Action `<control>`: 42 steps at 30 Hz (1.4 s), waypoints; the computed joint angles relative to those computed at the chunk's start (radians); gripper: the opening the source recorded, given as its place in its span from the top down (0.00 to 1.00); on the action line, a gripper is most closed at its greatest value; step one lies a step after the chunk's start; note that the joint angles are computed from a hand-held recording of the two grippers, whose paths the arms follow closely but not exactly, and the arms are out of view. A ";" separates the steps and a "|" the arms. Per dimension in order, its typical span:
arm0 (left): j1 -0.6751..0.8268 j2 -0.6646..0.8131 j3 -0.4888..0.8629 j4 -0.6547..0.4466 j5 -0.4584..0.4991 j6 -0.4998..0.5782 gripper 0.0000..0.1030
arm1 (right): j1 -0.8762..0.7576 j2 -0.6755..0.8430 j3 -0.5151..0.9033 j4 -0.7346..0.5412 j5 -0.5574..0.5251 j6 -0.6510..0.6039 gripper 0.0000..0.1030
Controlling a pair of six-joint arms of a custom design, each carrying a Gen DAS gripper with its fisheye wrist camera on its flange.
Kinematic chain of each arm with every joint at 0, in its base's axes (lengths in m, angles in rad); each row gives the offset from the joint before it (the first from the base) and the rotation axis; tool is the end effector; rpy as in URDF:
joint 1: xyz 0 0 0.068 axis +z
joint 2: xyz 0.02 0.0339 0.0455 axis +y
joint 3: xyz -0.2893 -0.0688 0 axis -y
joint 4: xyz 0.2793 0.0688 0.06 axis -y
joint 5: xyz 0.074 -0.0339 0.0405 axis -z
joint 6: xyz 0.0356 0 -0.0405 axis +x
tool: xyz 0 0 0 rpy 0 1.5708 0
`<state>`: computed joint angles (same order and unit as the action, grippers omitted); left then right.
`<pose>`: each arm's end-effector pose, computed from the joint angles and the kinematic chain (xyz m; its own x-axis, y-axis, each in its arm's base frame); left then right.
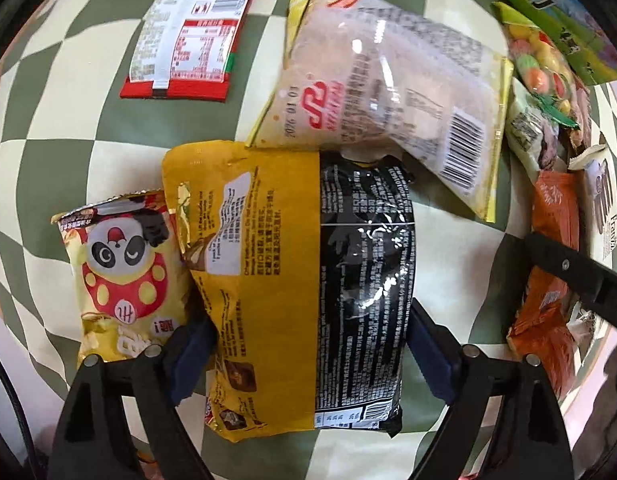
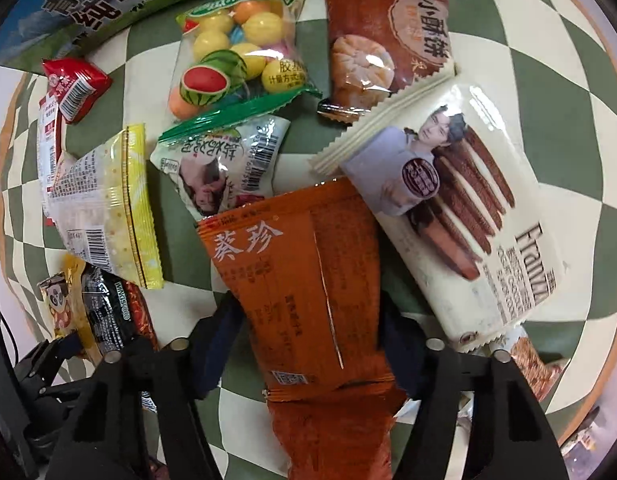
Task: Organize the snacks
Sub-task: 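Grasp the yellow-and-black bag with the left tool while the right tool grasps an orange packet, then lower both held packets into the cardboard box and open both tools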
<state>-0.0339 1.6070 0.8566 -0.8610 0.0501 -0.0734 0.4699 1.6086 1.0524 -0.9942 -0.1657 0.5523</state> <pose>0.2710 -0.0110 0.1466 -0.9982 -0.0394 0.0442 -0.0415 0.9980 -0.0469 0.2666 0.1420 0.1970 -0.9948 0.0752 0.0692 0.0849 0.9849 0.1511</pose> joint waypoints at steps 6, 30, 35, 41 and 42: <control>-0.111 -0.061 -0.049 0.013 -0.005 -0.029 0.16 | 0.015 -0.130 -0.123 -0.025 -0.015 0.090 0.40; -0.047 -0.282 -0.108 -0.083 -0.052 0.055 0.17 | 0.080 -0.247 -0.174 -0.029 0.027 0.185 0.47; -0.005 -0.452 -0.084 -0.202 -0.031 0.093 0.17 | 0.078 -0.369 -0.142 -0.087 0.008 0.182 0.47; 0.107 -0.525 0.087 -0.345 0.050 0.161 0.17 | -0.004 -0.455 0.013 -0.190 -0.046 0.115 0.47; 0.051 -0.501 0.160 -0.377 0.072 0.115 0.17 | -0.025 -0.450 0.042 -0.201 -0.055 0.095 0.47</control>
